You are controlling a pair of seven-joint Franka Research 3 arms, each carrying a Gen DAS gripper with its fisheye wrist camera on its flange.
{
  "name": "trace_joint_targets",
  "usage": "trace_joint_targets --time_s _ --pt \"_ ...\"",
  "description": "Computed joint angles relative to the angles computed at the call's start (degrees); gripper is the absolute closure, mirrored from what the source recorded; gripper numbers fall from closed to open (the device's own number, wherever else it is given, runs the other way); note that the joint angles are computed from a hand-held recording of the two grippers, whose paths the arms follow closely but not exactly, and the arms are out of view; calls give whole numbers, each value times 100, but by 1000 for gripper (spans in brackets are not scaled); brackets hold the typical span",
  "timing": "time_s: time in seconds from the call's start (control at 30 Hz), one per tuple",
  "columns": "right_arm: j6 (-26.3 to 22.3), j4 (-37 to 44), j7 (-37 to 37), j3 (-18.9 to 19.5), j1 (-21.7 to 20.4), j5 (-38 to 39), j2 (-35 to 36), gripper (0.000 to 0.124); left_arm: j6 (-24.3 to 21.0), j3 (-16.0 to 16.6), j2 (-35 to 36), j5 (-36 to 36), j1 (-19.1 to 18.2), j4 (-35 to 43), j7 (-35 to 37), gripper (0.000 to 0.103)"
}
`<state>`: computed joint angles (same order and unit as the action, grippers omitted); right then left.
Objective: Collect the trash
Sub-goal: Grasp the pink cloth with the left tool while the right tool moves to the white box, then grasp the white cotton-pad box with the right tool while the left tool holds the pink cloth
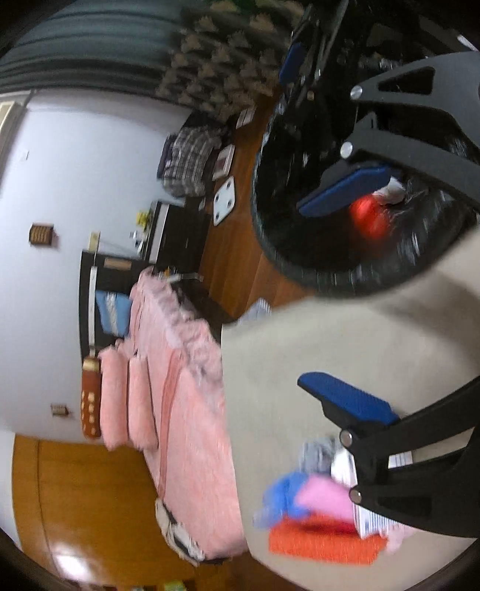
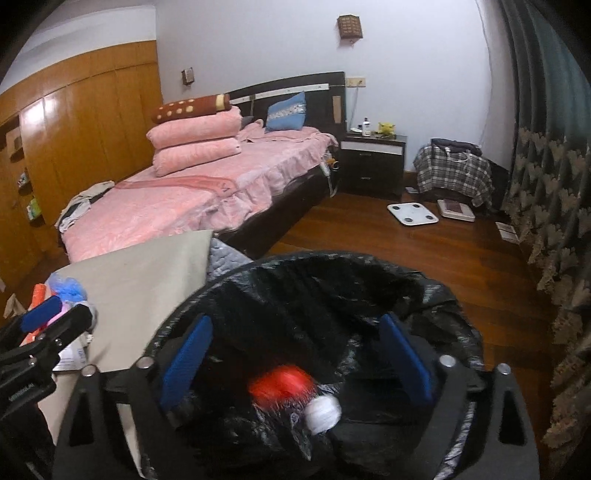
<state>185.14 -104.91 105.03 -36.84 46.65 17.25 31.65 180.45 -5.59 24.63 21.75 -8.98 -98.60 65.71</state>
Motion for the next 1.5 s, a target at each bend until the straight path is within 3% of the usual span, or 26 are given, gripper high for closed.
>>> trace_joint_targets --time_s 0.03,0.13,0.33,0.37,0.47,0.63,0.83,0.93,1.03,1.13,1.2,1.23,1.33,1.5 --pt "17 46 -21 91 -60 -9 0 27 19 195 -66 56 -98 -71 -87 17" --pt "80 215 -216 503 -260 -77 -15 27 124 1375 -328 548 -854 -392 -783 16" --pt "21 809 -793 1836 -1024 -297 94 27 133 3409 -670 1928 -2063 -884 -2381 16" --pt "-5 955 -906 2107 -1164 -351 155 27 94 3658 -714 2173 -2197 -951 -2607 16" --pt "-94 1254 -1087 2426 -1273 -434 332 27 -67 3929 -867 2657 -2217 -1165 -3018 16" --pt "-414 1818 -1113 2585 -1187 -588 741 27 -271 3689 -1054 2939 -1781 -1400 -3279 17" --pt "-736 2267 -812 2313 -889 -895 1163 27 -355 2826 -1084 2562 -898 -1589 -2858 23" --pt "-847 2329 -631 2256 -849 -1063 1224 27 -362 2263 -1062 2242 -378 -1633 -2483 26" --pt "-912 2345 -512 2204 -833 -1242 1248 27 -427 1487 -998 1700 316 -1600 -1847 31" --pt "-973 2370 -400 2216 -850 -1370 1260 27 -641 496 -847 813 1130 -1487 -896 49" --pt "-991 2388 -377 2252 -885 -1455 1267 27 -599 50 -803 253 1511 -1521 -301 69" --pt "-997 2393 -364 2255 -887 -1495 1269 27 -578 -138 -787 -35 1671 -1528 -17 71" --pt "-1007 2412 -344 2274 -891 -1596 1281 27 -370 -142 -855 -367 1707 -1695 195 72" --pt "-1002 2412 -336 2320 -916 -1678 1268 27 -101 610 -1132 -12 1201 -2031 -220 73"
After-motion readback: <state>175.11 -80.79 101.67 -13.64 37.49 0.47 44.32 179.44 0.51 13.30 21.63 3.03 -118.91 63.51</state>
